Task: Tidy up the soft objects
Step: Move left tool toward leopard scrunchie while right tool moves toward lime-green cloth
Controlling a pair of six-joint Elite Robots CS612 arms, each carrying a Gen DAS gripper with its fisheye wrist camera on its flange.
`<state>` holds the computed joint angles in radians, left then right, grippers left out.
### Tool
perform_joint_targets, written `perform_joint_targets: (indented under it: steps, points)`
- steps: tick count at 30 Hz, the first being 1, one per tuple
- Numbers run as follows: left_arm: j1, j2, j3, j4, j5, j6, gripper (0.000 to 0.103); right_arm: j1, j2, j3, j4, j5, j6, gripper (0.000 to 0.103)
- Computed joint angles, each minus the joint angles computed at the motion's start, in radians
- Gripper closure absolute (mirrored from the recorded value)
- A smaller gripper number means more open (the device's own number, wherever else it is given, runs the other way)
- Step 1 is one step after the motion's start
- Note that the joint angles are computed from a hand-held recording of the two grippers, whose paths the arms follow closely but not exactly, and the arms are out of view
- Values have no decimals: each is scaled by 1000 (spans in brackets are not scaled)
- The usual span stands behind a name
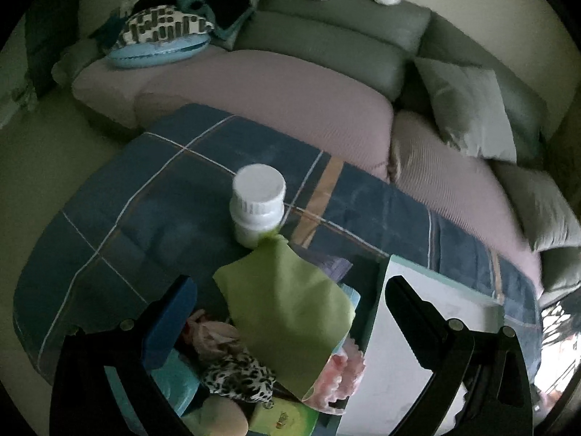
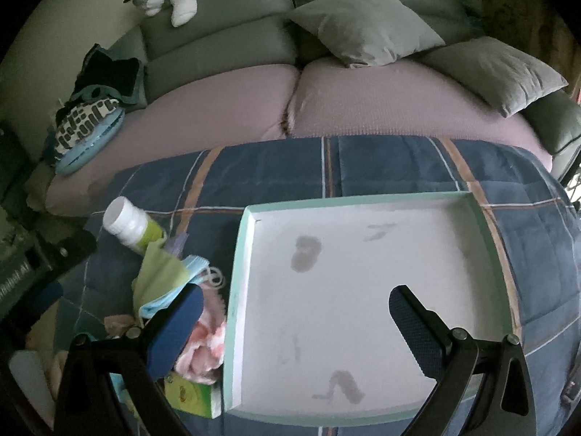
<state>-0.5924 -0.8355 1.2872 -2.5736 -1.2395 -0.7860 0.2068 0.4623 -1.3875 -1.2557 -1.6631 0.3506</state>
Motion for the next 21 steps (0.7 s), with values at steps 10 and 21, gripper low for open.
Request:
perform_joint_targets:
  steps: [10, 21]
  points:
    - [10, 13, -8, 23, -13, 26, 0, 0, 0, 21, -14, -56, 17, 0]
    - [14, -11, 29, 42, 43, 22, 0, 7, 14, 7, -28, -41, 18, 0]
